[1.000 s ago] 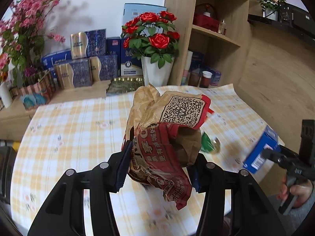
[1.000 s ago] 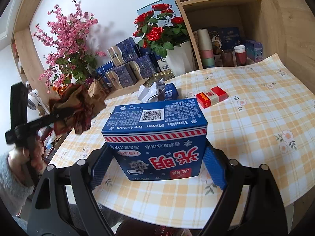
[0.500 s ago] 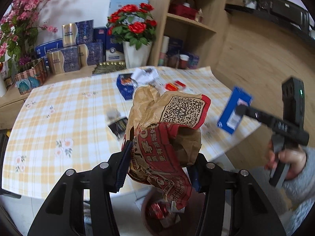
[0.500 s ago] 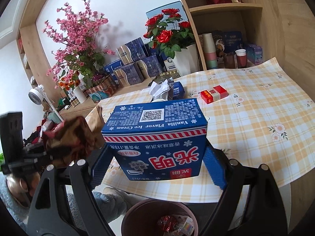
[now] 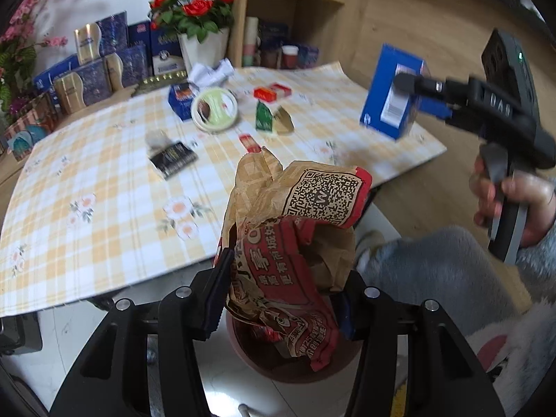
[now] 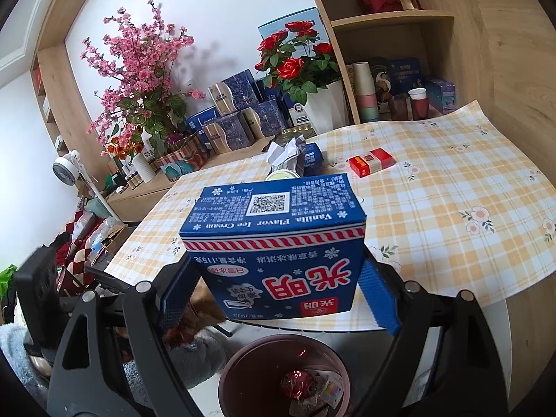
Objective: Collect trash
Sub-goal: 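Drop the paper bag into the brown bin with the left tool while the right tool holds the box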
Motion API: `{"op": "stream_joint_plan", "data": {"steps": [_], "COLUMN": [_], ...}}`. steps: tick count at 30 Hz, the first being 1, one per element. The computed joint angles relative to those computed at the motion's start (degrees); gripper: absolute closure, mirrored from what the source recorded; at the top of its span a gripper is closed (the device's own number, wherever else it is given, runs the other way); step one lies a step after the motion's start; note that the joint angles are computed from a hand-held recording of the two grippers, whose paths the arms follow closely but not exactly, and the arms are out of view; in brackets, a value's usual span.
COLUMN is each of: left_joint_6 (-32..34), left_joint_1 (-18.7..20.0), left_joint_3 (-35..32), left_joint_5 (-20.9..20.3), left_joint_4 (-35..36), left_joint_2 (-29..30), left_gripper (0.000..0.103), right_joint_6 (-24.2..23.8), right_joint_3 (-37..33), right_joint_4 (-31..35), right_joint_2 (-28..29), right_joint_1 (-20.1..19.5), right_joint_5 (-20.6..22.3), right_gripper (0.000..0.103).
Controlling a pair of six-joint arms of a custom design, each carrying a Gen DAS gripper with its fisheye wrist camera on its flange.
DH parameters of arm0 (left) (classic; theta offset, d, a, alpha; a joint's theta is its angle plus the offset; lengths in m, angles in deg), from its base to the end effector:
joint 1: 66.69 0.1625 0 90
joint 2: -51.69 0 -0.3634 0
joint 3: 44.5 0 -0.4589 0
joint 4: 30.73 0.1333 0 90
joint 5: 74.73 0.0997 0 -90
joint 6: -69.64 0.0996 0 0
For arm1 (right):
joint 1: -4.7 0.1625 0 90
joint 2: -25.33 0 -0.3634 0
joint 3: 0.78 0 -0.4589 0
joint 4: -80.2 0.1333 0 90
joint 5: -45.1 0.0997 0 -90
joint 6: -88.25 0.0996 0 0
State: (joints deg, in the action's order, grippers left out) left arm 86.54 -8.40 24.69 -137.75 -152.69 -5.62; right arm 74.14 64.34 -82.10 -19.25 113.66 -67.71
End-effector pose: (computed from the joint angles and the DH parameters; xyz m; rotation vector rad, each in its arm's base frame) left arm -0.2526 -0.7484 0.3247 0.9949 2.4783 -0.5509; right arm 0.3568 -0.7470 0.2780 0.4808 -2.4862 1.2431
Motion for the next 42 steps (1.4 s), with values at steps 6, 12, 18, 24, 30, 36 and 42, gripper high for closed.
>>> {"op": "stream_joint_plan", "data": {"steps": [6, 12, 18, 24, 30, 36, 42], "left_joint_6": [-1.12, -1.45, -0.70, 0.41, 1.57, -2.87, -4.94], "left_joint_1": [0.59, 1.09, 2.02, 2.35, 2.62, 4.51, 5.77], "left_joint_3": [1.21, 1.80, 0.89, -0.95, -0.98, -7.18, -10.57], "left_joint_5": [-0.11, -0.43, 0.58, -0.71, -2.80, -2.03, -2.73], "left_joint_4": [2.53, 4.13, 8.19, 13.81, 18.77, 24.17, 20.56], "left_joint_2": [0.18, 0.67, 2.64, 4.59, 4.80, 10.56, 13.93], "left_gripper": [0.052, 0.052, 0.051, 0.051, 0.052, 0.048, 0.023], "right_joint_6": [0.96, 2.44, 3.51, 4.64, 5.12, 6.48, 6.50], "right_joint_3": [3.52, 4.56, 6.68, 7.88, 8.60, 8.47, 8.62], "right_joint_4": [-0.96, -0.48, -1.16, -1.38, -1.70, -0.55, 1.24], "right_joint_2": [-2.44, -3.18, -4.49, -5.37, -5.81, -5.40, -5.38], "right_joint_1": [-0.45, -0.86, -1.29, -2.10, -2.71, -3.24, -3.05], "right_joint_5": [-0.01, -0.72, -0.80, -0.83, -0.56, -0.26, -0.81], "right_gripper": [0.019, 0.019, 0.019, 0.019, 0.019, 0.019, 0.019]}}
